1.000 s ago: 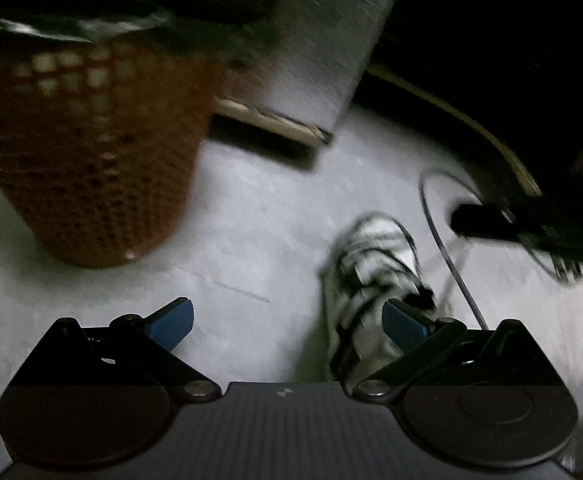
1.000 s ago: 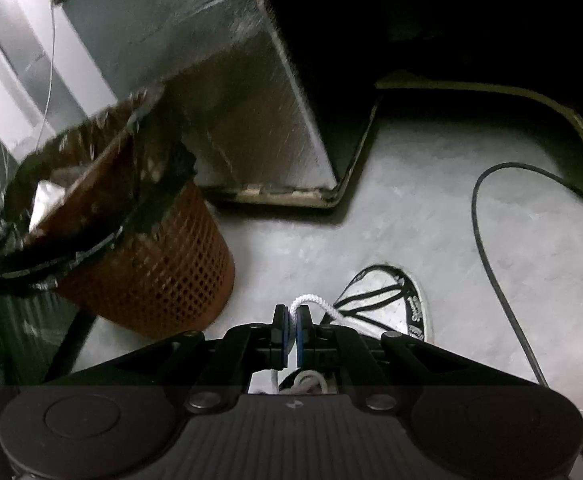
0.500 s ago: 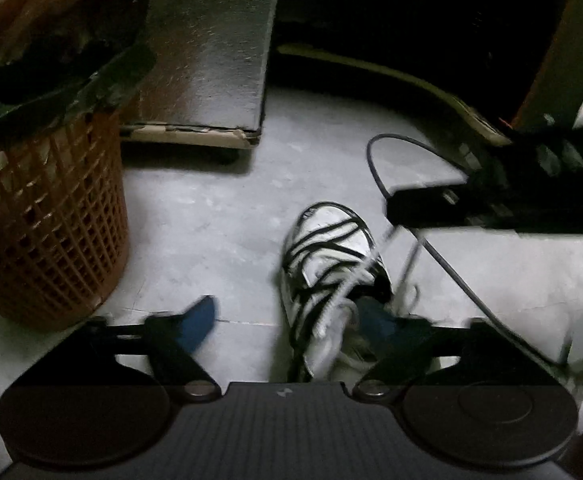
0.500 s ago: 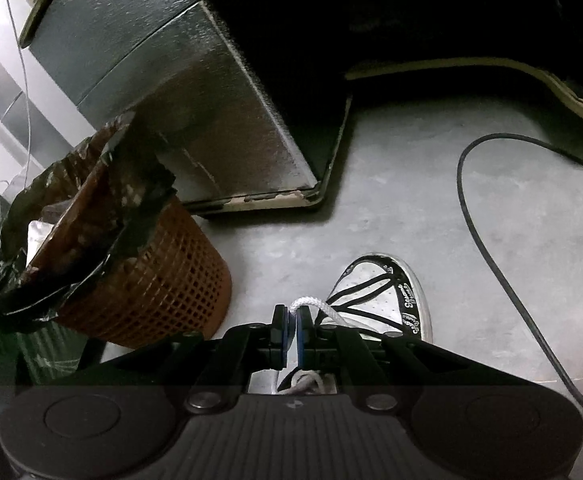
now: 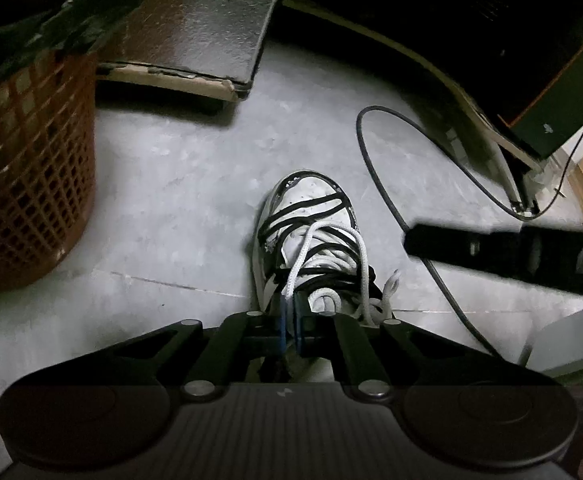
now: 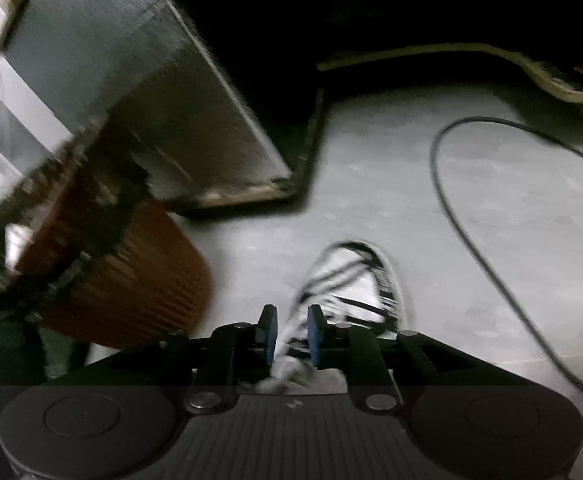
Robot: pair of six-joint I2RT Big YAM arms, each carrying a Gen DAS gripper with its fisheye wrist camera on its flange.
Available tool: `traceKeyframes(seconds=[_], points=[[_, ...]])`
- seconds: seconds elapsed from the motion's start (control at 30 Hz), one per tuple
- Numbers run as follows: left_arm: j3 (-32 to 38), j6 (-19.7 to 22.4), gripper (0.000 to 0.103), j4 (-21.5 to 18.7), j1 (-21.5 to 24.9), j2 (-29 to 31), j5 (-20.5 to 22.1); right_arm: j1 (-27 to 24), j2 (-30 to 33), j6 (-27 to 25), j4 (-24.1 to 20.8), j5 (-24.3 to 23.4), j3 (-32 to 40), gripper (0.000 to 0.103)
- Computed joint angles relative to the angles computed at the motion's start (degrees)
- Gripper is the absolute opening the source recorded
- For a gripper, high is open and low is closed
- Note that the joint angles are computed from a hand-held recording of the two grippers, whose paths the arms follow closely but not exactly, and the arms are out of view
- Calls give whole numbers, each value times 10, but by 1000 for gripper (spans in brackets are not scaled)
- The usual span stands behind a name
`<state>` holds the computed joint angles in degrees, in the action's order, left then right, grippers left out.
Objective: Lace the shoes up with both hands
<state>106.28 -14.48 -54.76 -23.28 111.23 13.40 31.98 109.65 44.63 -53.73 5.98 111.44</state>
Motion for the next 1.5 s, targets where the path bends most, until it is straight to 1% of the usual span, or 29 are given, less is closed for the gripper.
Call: traceKeyframes(seconds=[0.07,0.1,0.13,0.2,0.27,0.33,0.4,0.47,0.53,0.63,0.67,0.7,0.73,0.8,0.87,1.03,1.17,1.3,1.37,1.4,1.5], points=[[-7,-7,4,0,-2,-6,-14,-1,-5,14,-6,-13,-14,19],[-14,-14,4,3,-4,-10,-30,-1,-6,21,-9,-22,-18,19],[-20,-22,4,6,-3,-15,-33,0,-6,28,-13,-31,-22,19],[-28,-37,4,10,-1,-23,-33,5,-5,19,-18,-30,-27,20],[-30,-30,4,6,-4,-28,-45,11,-6,6,-16,-22,-34,21],[-28,-20,4,-3,-7,-30,-59,14,-3,-4,-26,-15,-30,21],[-25,-17,4,-12,-8,-30,-75,13,-3,-9,-32,-21,-29,21],[-21,-12,4,-22,-8,-28,-88,12,9,-16,-70,-28,-10,23],[-21,-3,4,-28,-10,-30,-100,14,2,-23,-61,-27,-25,25],[-29,7,4,-21,-12,-38,-113,21,8,-47,-74,-9,-17,25],[-31,6,4,-21,-12,-39,-113,23,12,-61,-85,-2,-9,25],[-31,6,4,-23,-12,-40,-121,25,16,-73,-97,4,-3,25],[-30,6,4,-26,-12,-40,-131,26,16,-73,-102,6,-4,25],[-31,-8,4,-33,-5,-39,-118,24,13,-63,-101,4,-12,26],[-35,-14,4,-33,-3,-43,-126,20,5,-41,-90,-4,-28,27],[-44,-3,4,-25,0,-52,-129,23,6,-51,-96,3,-23,27],[-49,-4,4,-26,4,-57,-139,22,1,-39,-88,-1,-32,27],[-52,-22,4,-33,12,-60,-147,23,2,-37,-90,2,-30,27],[-54,-38,4,-34,19,-61,-136,23,1,-35,-89,2,-31,27],[-56,-37,4,-32,20,-63,-135,23,2,-35,-90,3,-30,27],[-59,-15,4,-28,18,-66,-140,23,3,-36,-91,4,-29,27]])
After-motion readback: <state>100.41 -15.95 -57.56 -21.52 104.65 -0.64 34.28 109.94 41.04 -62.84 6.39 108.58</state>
